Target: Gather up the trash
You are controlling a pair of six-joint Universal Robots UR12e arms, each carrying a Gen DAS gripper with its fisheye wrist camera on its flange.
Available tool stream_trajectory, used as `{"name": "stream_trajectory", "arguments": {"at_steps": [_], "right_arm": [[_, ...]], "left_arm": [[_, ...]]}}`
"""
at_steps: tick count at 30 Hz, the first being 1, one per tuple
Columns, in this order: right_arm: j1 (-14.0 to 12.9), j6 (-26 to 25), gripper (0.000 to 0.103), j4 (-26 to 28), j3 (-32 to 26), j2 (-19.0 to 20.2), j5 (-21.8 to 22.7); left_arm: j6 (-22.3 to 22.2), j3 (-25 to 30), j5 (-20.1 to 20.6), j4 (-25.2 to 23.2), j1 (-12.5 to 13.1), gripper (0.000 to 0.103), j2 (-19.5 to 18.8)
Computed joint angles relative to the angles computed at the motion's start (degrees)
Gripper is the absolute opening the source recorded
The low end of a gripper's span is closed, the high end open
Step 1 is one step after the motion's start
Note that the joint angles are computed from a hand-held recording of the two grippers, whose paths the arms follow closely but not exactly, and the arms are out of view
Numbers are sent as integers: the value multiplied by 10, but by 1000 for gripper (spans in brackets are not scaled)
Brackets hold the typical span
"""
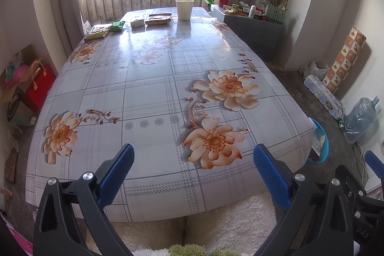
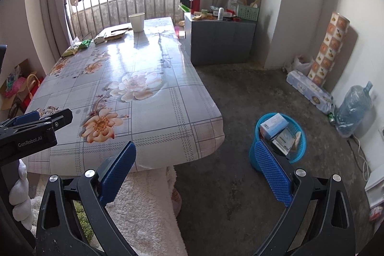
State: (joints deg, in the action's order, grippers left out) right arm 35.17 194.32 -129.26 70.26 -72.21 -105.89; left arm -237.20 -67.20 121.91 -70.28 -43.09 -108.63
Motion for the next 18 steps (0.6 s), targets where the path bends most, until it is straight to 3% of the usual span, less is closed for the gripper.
{"name": "stream_trajectory", "arguments": {"at_steps": [18], "right_arm": [[-7,-1,95,16,1,-4,-19]], "left_arm": [[-4,13,-12,-13,-3,97,-7]]}}
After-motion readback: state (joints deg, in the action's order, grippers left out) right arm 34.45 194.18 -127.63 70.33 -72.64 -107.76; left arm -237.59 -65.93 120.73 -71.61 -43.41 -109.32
